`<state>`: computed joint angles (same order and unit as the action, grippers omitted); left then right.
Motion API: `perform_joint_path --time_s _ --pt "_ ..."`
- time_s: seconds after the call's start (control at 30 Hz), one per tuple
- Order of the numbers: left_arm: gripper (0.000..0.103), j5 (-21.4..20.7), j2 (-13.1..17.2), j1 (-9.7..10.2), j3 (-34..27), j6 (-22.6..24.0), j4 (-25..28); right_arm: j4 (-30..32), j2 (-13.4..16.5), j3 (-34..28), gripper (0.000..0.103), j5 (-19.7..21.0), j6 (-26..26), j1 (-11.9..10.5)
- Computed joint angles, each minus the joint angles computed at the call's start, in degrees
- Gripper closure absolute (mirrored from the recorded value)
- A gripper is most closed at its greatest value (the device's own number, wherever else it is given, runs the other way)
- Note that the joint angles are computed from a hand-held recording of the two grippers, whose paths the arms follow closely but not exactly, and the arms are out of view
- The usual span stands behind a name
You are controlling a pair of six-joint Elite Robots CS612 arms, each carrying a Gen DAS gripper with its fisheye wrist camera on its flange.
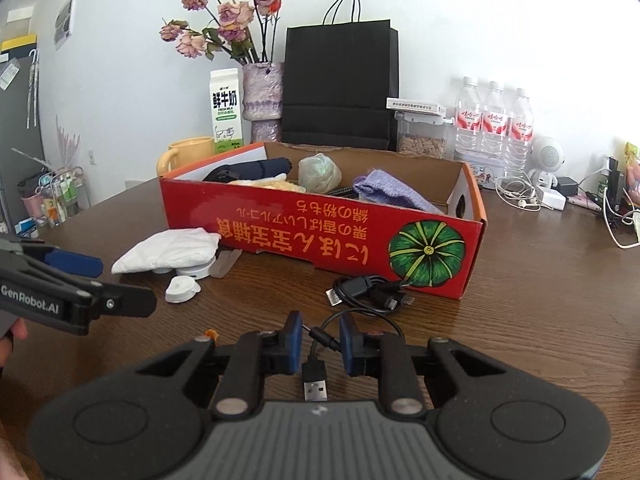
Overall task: Organize objects
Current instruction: 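Grasp the black USB cable with the right tool while the left tool grasps the small white item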
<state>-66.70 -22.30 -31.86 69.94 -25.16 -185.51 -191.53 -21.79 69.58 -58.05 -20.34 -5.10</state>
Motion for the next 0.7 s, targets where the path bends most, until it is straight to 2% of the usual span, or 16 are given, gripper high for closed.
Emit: perform_joint_path --time_s 0.17,0.37,0.5,0.7 --pt "0.0 0.5 0.8 -0.12 -1.5 0.1 0.5 -2.5 0.2 0.1 0.084 -0.3 1.9 -0.1" --pt "0.01 0.2 2.0 -0.1 -4.2 0.4 2.0 -3.6 0.4 0.0 0.084 -0.5 3.6 -0.3" --pt "0.02 0.4 2.8 -0.13 -5.9 0.8 3.0 -3.9 0.4 0.1 0.084 -0.5 3.6 -0.3" --pt "0.024 1.6 3.5 -0.3 -7.1 0.5 3.7 -3.8 0.4 0.1 0.084 -0.6 4.0 -0.3"
